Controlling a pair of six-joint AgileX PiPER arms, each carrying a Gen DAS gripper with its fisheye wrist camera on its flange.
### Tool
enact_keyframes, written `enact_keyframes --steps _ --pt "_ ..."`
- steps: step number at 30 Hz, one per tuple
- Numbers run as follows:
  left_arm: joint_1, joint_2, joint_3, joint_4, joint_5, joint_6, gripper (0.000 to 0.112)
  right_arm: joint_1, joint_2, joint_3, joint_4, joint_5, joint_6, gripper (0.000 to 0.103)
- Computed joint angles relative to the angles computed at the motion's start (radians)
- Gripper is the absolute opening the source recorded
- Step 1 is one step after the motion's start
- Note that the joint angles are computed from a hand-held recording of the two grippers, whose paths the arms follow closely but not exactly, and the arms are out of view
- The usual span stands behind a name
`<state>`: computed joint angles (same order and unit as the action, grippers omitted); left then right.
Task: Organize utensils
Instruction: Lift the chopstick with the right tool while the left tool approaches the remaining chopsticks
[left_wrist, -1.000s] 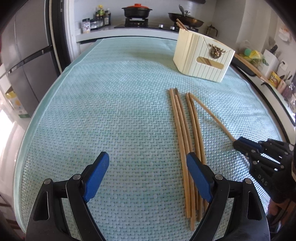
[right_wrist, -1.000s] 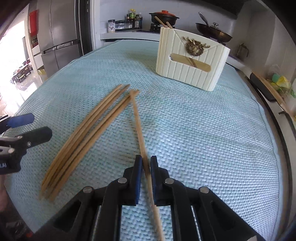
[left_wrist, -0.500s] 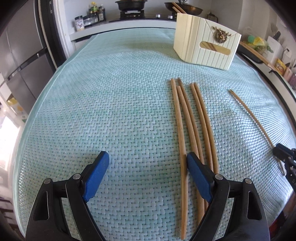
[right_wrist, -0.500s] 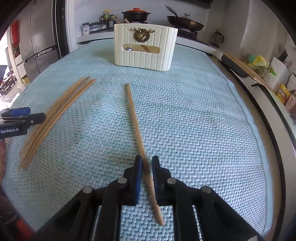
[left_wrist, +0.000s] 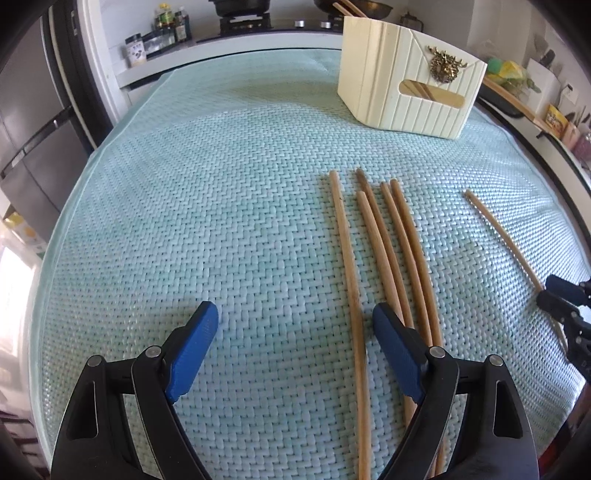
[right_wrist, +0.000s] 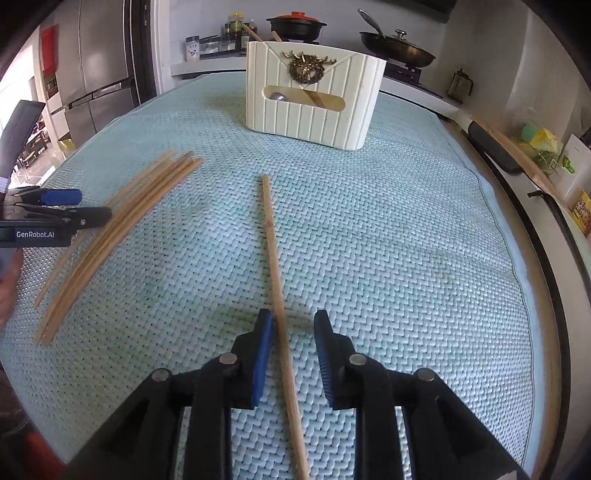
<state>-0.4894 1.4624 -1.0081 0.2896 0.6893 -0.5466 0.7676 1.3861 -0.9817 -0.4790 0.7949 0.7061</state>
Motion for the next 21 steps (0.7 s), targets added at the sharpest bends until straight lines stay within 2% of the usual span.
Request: enact_keyframes --steps 3,6,12,19,21 --pt "0.034 0.045 -0.052 -0.047 0.003 0.072 0.086 -0.027 0.06 -0.065 0.038 -0.007 -0.092 0.024" --pt "0.054 0.1 -0.122 -0.065 0.019 0.111 0.081 -0.067 0.128 -0.145 0.119 -0.019 -0.217 0.024" --pt "0.077 0.196 -0.266 -0.15 0.083 0.239 0.062 -0.154 0.264 -0.327 0.303 0.009 -0.451 0.024" --pt "0.075 0.251 -0.355 -0.207 0.145 0.348 0.059 -0.213 0.371 -0.476 0.4 0.063 -0.563 0.023" --pt "0.07 0.253 -0.36 -0.207 0.145 0.354 0.052 -0.203 0.388 -0.5 0.382 0.073 -0.563 0.02"
